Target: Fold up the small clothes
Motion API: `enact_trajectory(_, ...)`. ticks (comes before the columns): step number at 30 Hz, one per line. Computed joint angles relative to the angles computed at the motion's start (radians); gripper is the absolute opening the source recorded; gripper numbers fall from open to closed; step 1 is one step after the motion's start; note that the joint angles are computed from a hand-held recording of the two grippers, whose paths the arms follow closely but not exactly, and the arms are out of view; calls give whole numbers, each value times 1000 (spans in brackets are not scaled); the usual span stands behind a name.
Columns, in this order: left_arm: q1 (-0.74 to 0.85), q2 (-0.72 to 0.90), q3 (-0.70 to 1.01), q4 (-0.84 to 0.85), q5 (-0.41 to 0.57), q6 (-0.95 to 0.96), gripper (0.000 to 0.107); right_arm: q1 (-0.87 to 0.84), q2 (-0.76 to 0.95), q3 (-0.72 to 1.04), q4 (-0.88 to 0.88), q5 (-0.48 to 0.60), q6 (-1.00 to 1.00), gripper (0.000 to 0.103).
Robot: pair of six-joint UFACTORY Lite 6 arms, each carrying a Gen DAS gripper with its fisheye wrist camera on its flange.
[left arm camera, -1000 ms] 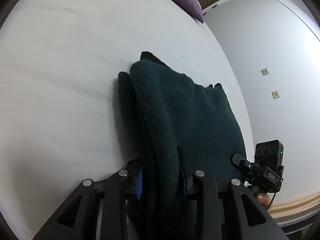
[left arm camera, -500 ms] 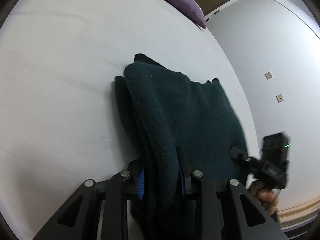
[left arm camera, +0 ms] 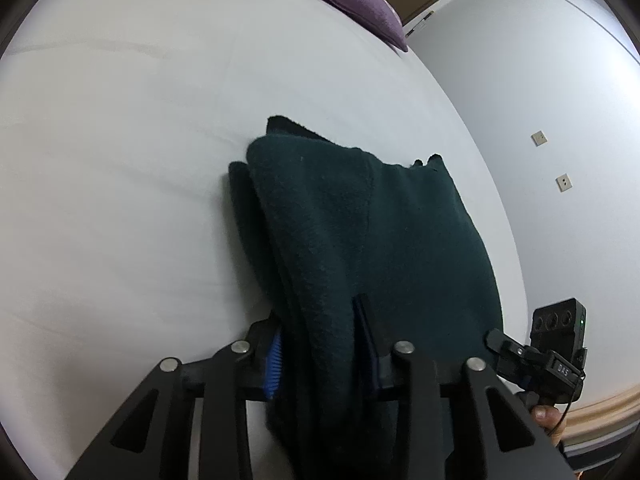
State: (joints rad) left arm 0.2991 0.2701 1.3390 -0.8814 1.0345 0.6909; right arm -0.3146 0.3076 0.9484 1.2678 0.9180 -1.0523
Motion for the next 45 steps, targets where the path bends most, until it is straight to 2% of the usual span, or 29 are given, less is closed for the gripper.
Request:
enact_trajectory(4, 39, -19, 5, 21, 18, -19, 45, -114, 18, -70, 18, 94, -135, 46)
enact_trajectory(8, 41, -189, 6, 133, -73, -87, 44, -169, -162, -137, -74, 29, -90, 50)
enact_trajectory(10, 24, -249, 16, 110, -68, -83, 44, -221, -229, -130, -79, 62, -79, 50)
enact_trajectory(12, -25, -312, 0, 76, -72, -74, 47, -244, -204, -65, -46, 160, -79, 50)
enact_trajectory(14, -104, -343, -38, 79, -105, -82, 47, -202, -168, 1, 0, 187, -73, 50)
enact_trajectory(17, -183, -325, -116, 120, -184, -106, 47, -103, -102, 81, 56, 183, -73, 50)
enact_trajectory(19, -177, -277, -154, 103, -193, -97, 46, -34, -32, 134, 86, 174, -78, 50)
enact_trajectory(21, -146, -258, -216, 51, -216, -17, 35, 22, 43, 176, 74, 100, -73, 50)
enact_trajectory(23, -120, -264, -249, -3, -215, 64, 33, 43, 126, 214, 88, 59, -81, 47)
enact_trajectory(25, -119, -266, -245, 8, -212, 91, 33, -1, 158, 184, 163, 108, -145, 33)
enact_trajectory(26, -119, -263, -242, 11, -214, 101, 33, -22, 157, 165, 178, 130, -150, 32)
enact_trajectory(29, -112, -276, -262, -14, -210, 114, 33, -65, 27, 25, 204, 127, -195, 35)
enact_trajectory(33, -143, -320, -306, -1, -260, 110, 33, -132, -202, -213, 168, 256, -292, 38)
enact_trajectory(35, -165, -335, -318, 20, -289, 99, 33, -111, -263, -273, 121, 224, -292, 40)
enact_trajectory(37, -162, -341, -327, 10, -288, 108, 33, -80, -272, -344, 81, 118, -312, 39)
enact_trajectory(39, -152, -356, -333, 10, -275, 107, 33, -127, -278, -419, 108, 148, -389, 37)
enact_trajectory(41, -144, -395, -348, 15, -261, 87, 35, -182, -367, -481, 79, 169, -383, 39)
enact_trajectory(44, -113, -515, -402, 35, -249, 77, 43, -175, -546, -527, 39, 112, -295, 39)
enact_trajectory(45, -114, -586, -430, 72, -271, 55, 50, -188, -623, -547, 12, 106, -259, 41)
